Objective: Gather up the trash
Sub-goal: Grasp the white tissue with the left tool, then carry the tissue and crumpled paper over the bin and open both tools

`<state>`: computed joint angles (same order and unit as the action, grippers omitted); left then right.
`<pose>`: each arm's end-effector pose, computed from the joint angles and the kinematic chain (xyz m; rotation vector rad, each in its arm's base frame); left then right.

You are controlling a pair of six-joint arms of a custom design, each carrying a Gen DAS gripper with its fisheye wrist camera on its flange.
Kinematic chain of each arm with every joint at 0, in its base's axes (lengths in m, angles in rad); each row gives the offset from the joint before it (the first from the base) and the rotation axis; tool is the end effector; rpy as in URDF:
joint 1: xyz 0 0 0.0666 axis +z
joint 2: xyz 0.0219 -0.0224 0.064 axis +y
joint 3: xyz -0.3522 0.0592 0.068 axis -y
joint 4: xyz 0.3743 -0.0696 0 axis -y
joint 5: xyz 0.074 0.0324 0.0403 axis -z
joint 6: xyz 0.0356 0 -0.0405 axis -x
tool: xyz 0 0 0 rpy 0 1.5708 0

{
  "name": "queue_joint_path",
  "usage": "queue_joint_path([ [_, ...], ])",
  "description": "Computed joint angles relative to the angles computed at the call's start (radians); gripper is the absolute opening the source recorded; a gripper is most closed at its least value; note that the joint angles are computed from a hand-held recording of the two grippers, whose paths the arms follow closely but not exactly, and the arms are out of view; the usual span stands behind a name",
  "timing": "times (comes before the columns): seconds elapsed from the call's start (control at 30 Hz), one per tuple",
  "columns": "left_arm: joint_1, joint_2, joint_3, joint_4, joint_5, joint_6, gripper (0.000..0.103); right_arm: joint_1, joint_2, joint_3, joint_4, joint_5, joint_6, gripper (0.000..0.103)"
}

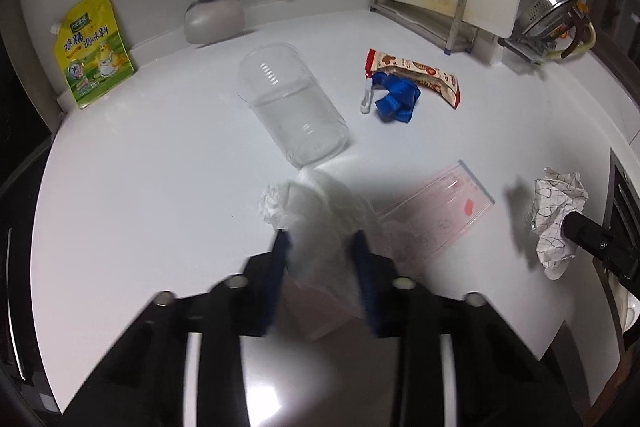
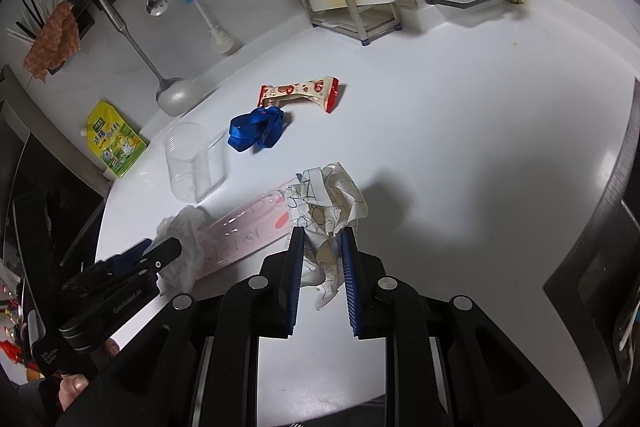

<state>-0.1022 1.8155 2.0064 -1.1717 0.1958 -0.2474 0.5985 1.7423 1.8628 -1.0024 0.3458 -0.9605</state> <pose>0.5972 -0.0686 0.4362 0.5151 2.4817 -0.1923 0.4935 0.3214 0.4279 0.5803 2.3350 0.3073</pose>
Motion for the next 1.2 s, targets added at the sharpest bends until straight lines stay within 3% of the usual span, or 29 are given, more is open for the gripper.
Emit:
queue_joint_path([
  [0.3, 0.028, -0.001, 0.056, -0.018, 0.053, 0.018, 0.022, 0.014, -0.009, 0.002, -0.011, 0.003, 0.003, 0.019],
  [0.5, 0.039, 0.030, 0.114, -0.095, 0.096, 0.028, 0.016, 0.026, -0.017, 0.008, -0.021, 0.004, 0.015, 0.019],
  [0.57, 0.043, 0.018, 0.100, -0.089, 0.103, 0.032, 0.009, 0.031, -0.021, 0.008, -0.023, 0.007, 0.019, 0.019],
  [0.67, 0.044, -0.008, 0.071, -0.074, 0.097, 0.025, 0.006, 0.036, -0.028, 0.005, -0.025, 0.010, 0.023, 0.019],
  [1.2, 0.082, -0.166, -0.048, -0.084, 0.125, -0.010, 0.005, 0.095, -0.106, -0.045, -0.051, 0.029, 0.019, 0.019],
])
